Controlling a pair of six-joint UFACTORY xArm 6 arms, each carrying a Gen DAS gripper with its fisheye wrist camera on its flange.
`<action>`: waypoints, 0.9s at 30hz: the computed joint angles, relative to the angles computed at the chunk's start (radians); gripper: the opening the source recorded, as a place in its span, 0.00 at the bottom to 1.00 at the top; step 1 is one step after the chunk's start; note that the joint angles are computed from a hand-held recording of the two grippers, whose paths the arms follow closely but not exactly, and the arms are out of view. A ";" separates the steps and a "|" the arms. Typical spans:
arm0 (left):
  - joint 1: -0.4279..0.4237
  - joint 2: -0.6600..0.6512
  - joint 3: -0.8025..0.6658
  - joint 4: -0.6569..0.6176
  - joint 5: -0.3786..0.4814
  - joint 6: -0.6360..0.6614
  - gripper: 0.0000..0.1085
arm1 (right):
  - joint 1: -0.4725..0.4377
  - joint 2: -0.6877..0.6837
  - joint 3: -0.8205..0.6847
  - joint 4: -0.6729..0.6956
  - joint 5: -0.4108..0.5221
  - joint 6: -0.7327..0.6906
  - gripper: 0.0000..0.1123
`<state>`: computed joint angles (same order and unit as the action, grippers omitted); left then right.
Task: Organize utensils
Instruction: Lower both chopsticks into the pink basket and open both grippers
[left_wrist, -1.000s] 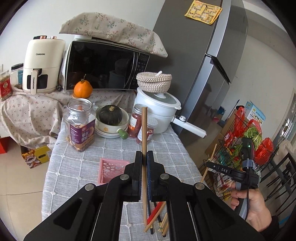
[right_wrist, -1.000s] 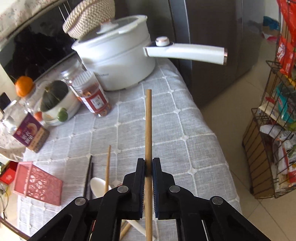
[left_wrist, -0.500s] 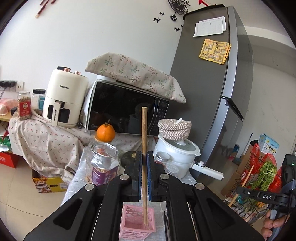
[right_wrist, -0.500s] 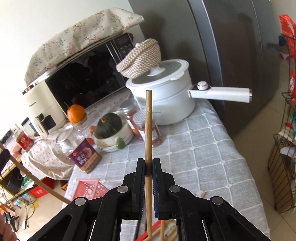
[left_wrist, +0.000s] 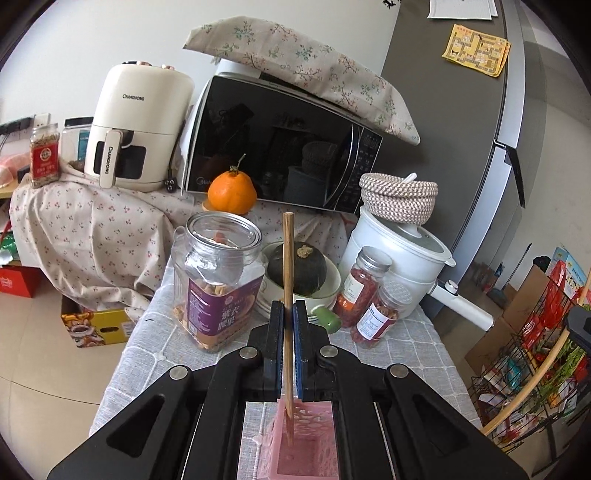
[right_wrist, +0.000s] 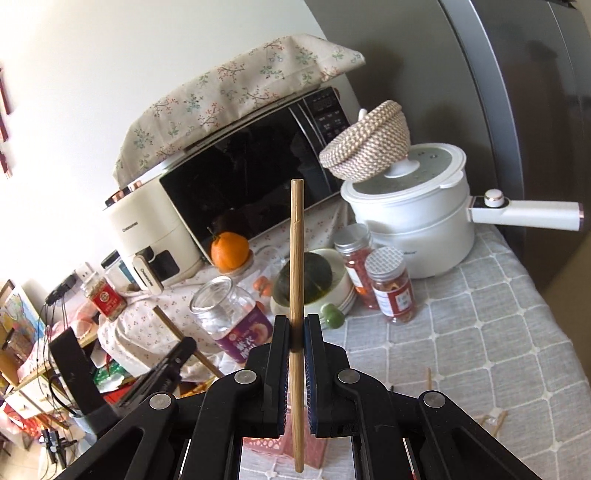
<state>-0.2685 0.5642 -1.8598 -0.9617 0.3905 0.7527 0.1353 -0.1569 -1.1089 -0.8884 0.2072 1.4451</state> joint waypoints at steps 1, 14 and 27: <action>0.002 0.006 -0.008 0.007 0.011 -0.010 0.04 | -0.002 0.008 -0.006 -0.007 -0.010 0.012 0.05; 0.052 -0.036 -0.005 0.167 0.148 -0.215 0.49 | 0.004 0.120 -0.118 -0.129 -0.039 0.146 0.05; 0.106 -0.089 0.065 0.379 0.266 -0.256 0.65 | 0.030 0.301 -0.254 -0.065 0.040 0.084 0.05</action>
